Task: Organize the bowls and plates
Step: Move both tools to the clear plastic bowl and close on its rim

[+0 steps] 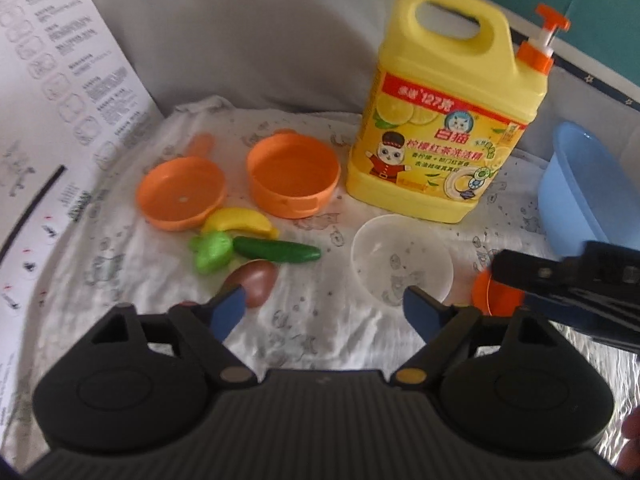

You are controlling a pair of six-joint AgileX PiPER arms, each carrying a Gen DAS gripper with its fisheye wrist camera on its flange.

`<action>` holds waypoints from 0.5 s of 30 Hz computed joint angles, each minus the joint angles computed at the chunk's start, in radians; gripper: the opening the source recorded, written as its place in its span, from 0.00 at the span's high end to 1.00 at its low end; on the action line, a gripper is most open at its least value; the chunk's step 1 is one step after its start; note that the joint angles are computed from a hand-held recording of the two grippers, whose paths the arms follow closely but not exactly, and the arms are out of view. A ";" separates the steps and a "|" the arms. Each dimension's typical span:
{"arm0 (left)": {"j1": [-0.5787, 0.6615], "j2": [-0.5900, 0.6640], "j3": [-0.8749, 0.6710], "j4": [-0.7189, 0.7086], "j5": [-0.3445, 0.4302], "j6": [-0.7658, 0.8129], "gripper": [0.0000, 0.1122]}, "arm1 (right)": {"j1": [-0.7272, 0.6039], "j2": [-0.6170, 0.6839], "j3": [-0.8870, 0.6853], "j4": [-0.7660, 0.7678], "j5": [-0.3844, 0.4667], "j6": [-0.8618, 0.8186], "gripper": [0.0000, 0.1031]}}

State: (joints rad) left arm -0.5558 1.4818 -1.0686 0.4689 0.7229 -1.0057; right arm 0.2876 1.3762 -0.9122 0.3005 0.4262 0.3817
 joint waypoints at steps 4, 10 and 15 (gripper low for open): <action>0.023 0.081 -0.037 -0.025 -0.039 0.033 0.35 | -0.012 0.103 -0.031 0.118 -0.038 -0.135 0.60; 0.055 0.155 -0.067 -0.085 -0.079 0.076 0.53 | -0.024 0.204 -0.071 0.208 -0.049 -0.230 0.70; 0.077 0.189 -0.069 -0.159 -0.114 0.150 0.78 | -0.015 0.239 -0.068 0.239 -0.081 -0.264 0.90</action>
